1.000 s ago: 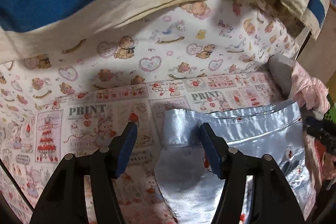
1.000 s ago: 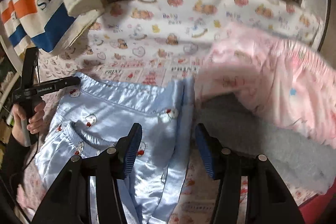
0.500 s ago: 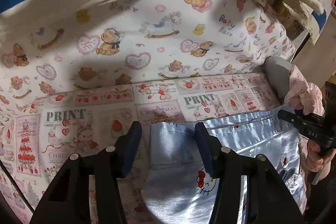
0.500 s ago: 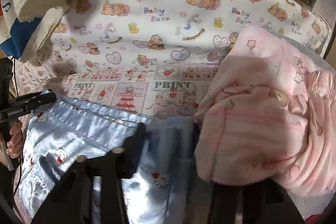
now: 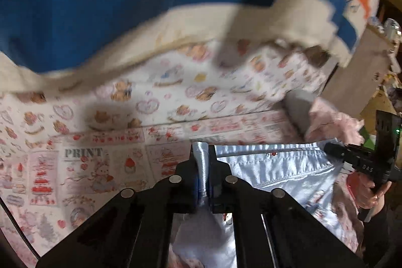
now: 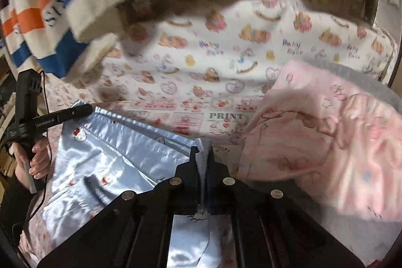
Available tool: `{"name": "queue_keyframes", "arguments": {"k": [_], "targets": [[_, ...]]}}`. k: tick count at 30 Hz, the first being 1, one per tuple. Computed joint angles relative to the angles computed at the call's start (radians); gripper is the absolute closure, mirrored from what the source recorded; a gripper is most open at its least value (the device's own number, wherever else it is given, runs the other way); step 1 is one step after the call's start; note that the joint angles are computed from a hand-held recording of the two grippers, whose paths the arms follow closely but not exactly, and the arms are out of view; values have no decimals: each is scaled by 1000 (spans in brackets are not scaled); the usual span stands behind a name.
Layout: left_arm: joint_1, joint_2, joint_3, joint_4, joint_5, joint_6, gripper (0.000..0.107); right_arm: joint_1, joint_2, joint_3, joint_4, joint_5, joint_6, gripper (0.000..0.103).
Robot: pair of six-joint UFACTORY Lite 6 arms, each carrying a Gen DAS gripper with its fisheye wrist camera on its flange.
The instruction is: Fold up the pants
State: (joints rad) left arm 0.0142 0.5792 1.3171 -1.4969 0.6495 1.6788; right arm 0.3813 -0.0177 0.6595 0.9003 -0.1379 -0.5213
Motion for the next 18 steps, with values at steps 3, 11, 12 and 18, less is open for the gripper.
{"name": "queue_keyframes", "arguments": {"k": [3,11,12,18], "targets": [[34,-176,-168,-28,43,83,103,66,-172,-98,314,-22,-263,99],[208,-667,-651,-4,196,259,103,727,-590,-277,1007,-606,-673,99],[242,-708,-705,7,219,278,103,831,-605,-295,1022,-680,-613,99],[412,-839,-961,85,296,451,102,1232,-472,-352,1067,-891,-263,99]]}}
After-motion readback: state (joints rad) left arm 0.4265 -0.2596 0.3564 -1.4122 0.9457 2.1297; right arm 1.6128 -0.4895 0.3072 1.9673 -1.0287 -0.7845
